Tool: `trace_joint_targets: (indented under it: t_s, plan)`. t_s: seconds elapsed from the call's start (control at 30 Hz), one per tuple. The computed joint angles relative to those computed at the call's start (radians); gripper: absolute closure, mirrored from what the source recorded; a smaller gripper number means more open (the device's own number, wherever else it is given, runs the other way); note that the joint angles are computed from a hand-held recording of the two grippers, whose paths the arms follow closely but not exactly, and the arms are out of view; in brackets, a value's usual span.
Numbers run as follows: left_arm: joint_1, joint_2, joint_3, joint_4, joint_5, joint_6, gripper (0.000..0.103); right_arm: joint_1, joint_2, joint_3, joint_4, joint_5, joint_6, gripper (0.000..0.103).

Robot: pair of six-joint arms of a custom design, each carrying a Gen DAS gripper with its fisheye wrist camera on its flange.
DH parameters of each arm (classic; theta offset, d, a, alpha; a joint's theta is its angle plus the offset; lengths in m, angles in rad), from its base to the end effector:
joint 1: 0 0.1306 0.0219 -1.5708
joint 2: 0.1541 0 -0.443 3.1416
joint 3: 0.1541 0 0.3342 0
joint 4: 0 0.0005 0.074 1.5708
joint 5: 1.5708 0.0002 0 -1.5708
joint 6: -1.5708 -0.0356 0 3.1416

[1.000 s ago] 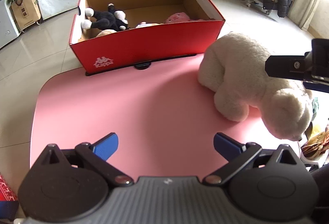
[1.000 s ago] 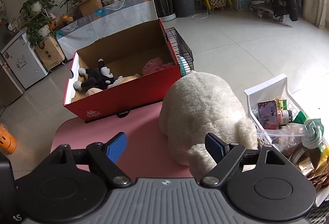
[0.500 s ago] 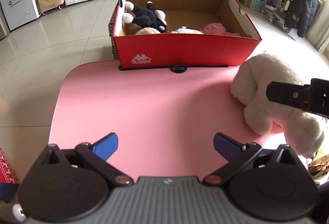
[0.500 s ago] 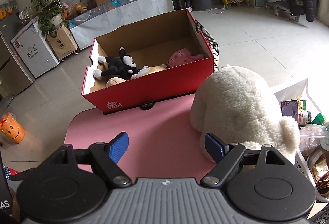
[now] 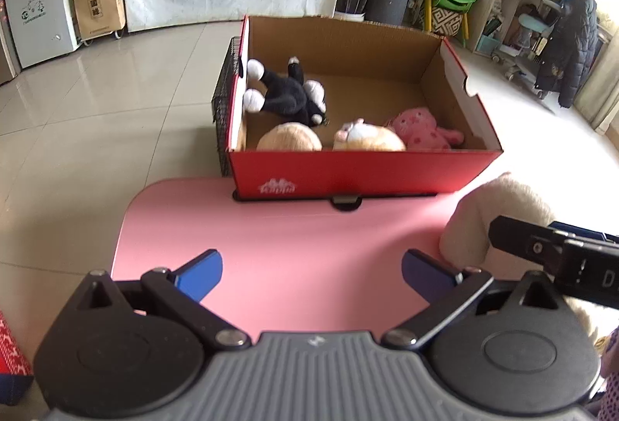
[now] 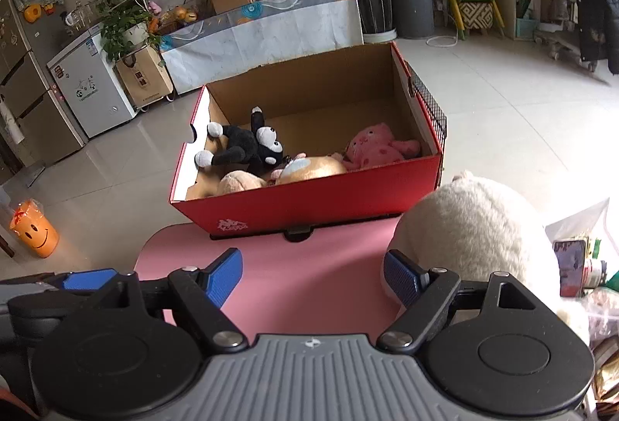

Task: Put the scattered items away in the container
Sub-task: 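Move both tools over the red Kappa shoebox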

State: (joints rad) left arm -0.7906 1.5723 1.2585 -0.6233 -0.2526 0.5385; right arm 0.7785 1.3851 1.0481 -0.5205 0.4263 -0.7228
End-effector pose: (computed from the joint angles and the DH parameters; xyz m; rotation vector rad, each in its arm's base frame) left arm 0.3383 -0.3299 0.3776 0.2095 2.4744 -0.2537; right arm 0.2903 0.2650 0.3823 0.1231 2.3378 0.2237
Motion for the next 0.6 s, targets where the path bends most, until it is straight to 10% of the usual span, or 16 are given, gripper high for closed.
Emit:
trace_joint_targets:
  t_s: [0.6]
  plan:
    - [0.109,0.132,0.177,0.079,0.089,-0.111,0.000,-0.180,0.107,0.070,0.158,-0.111,0.131,0.030]
